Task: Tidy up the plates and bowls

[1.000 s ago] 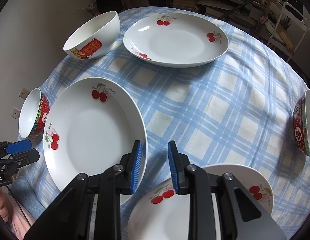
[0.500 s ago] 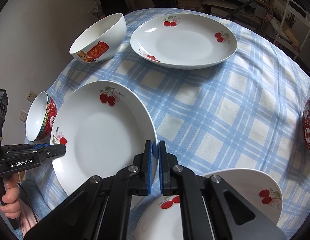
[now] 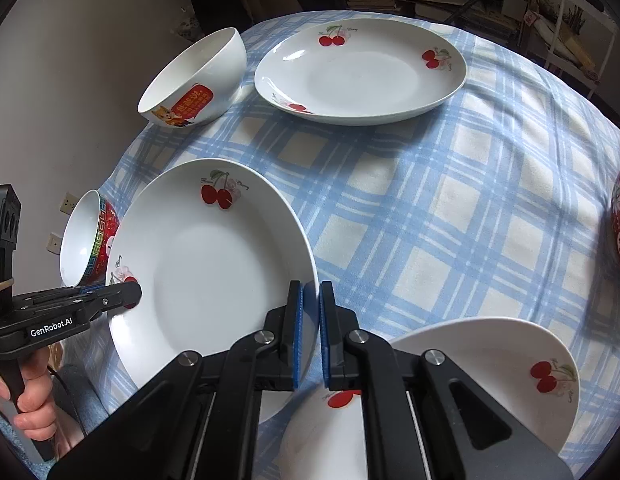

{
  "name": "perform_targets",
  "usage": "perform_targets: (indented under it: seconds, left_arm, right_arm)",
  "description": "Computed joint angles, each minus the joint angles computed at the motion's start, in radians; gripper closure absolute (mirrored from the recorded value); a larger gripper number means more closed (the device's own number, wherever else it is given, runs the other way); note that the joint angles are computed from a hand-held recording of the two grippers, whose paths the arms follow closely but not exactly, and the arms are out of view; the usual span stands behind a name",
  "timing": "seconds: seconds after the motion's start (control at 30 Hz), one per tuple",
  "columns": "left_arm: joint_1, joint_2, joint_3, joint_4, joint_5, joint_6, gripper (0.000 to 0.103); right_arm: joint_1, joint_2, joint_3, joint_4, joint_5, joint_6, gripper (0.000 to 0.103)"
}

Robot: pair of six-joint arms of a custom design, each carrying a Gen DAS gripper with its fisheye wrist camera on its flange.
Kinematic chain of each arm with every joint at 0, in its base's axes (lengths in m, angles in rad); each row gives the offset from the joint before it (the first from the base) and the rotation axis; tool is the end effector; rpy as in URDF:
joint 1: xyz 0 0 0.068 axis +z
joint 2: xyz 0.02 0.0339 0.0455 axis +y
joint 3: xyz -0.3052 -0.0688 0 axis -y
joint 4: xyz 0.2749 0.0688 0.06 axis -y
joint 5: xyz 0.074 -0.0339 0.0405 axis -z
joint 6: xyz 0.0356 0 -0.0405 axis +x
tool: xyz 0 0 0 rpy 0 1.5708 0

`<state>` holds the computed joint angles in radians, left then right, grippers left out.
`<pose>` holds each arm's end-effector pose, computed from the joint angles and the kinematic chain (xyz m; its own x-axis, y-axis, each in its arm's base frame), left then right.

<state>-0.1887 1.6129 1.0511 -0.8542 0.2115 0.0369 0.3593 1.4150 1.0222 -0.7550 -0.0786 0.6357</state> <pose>0.3073 -0.0663 0.2153 -0.9619 0.2204 -0.1617 0.2509 0.9468 -0.2016 0.2747 0.1062 0.2654 -0.9129 0.2894 -0.2878 0.2005 0.9322 0.3013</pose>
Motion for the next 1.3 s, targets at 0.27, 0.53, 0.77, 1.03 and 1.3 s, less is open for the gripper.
perform_targets:
  seconds: [0.27, 0.53, 0.77, 1.03, 1.3]
  left_arm:
    - [-0.008, -0.059, 0.027, -0.078, 0.047, 0.049, 0.086]
    - [-0.118, -0.13, 0.037, -0.125, 0.042, 0.044, 0.086]
    - [-0.238, -0.14, 0.017, -0.097, 0.051, -0.019, 0.087]
    - [-0.346, -0.122, 0.001, -0.061, 0.029, -0.1, 0.084]
    - [-0.425, -0.095, -0.011, -0.031, 0.014, -0.141, 0.085]
  right_arm:
    - [0.021, -0.113, 0.019, -0.09, 0.058, 0.04, 0.095]
    - [0.025, -0.238, 0.016, -0.247, 0.106, 0.106, 0.095]
    - [0.015, -0.367, -0.028, -0.35, 0.164, 0.164, 0.095]
    - [0.017, -0.455, -0.065, -0.421, 0.199, 0.186, 0.095]
    - [-0.044, -0.506, -0.116, -0.455, 0.167, 0.193, 0.095]
